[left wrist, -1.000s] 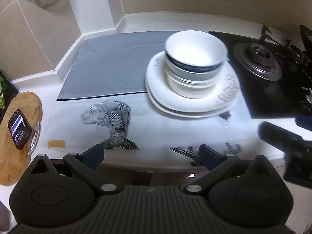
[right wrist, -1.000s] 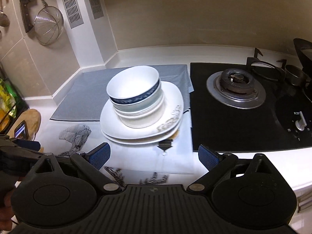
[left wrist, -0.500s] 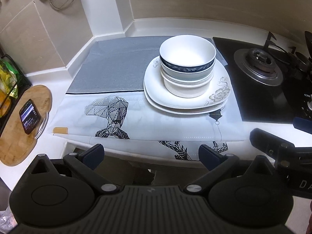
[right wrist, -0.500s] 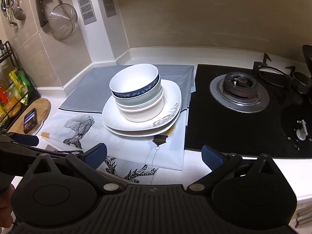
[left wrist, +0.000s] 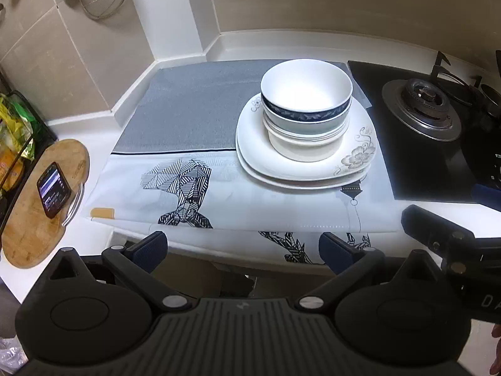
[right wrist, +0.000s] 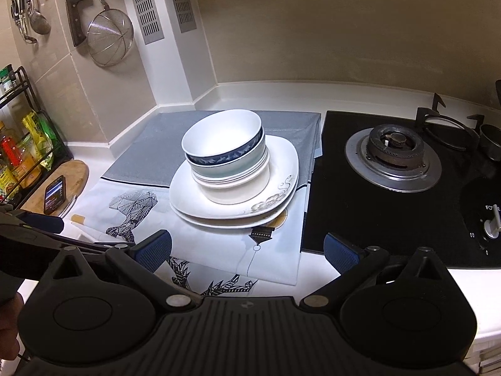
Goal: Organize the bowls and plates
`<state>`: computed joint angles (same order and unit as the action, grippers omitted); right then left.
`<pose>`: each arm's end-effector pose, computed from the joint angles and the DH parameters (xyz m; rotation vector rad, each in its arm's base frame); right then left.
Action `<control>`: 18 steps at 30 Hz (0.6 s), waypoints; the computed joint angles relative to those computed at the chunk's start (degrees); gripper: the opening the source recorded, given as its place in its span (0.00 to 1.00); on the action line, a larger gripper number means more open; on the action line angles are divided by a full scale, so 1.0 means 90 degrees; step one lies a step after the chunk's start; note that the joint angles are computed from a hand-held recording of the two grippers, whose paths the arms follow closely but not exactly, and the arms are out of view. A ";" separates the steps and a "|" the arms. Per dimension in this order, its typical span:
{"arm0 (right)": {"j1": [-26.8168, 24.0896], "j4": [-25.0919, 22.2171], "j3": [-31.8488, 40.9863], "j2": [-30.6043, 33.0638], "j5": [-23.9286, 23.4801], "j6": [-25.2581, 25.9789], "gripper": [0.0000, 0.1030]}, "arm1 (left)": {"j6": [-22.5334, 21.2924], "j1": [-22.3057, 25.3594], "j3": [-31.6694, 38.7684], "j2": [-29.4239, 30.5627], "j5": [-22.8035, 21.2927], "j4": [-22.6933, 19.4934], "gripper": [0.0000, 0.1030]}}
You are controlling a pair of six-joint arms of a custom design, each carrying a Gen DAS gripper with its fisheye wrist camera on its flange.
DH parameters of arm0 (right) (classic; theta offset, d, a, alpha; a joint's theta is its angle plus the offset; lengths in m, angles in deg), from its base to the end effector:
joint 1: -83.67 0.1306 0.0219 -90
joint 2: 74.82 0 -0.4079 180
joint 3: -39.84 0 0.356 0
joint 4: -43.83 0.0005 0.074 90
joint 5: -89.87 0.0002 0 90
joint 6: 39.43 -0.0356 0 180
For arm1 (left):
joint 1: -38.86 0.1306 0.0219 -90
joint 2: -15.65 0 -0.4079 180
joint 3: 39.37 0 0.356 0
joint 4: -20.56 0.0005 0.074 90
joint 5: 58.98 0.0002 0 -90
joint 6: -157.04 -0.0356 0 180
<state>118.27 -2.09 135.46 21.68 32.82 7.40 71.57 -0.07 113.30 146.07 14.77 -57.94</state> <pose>0.4187 0.2647 0.4546 0.4240 2.1886 0.0406 0.5317 -0.4173 0.4859 0.6342 2.4140 0.0506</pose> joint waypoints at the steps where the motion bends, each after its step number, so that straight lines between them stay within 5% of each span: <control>1: 0.0004 -0.0014 0.0005 0.0011 0.0017 -0.0028 1.00 | -0.0024 0.0007 0.0048 0.0028 0.0005 -0.0011 1.00; 18: -0.0037 -0.0199 0.0231 0.0203 0.0039 -0.0181 1.00 | -0.0235 0.0086 0.0407 0.0238 0.0001 -0.0043 1.00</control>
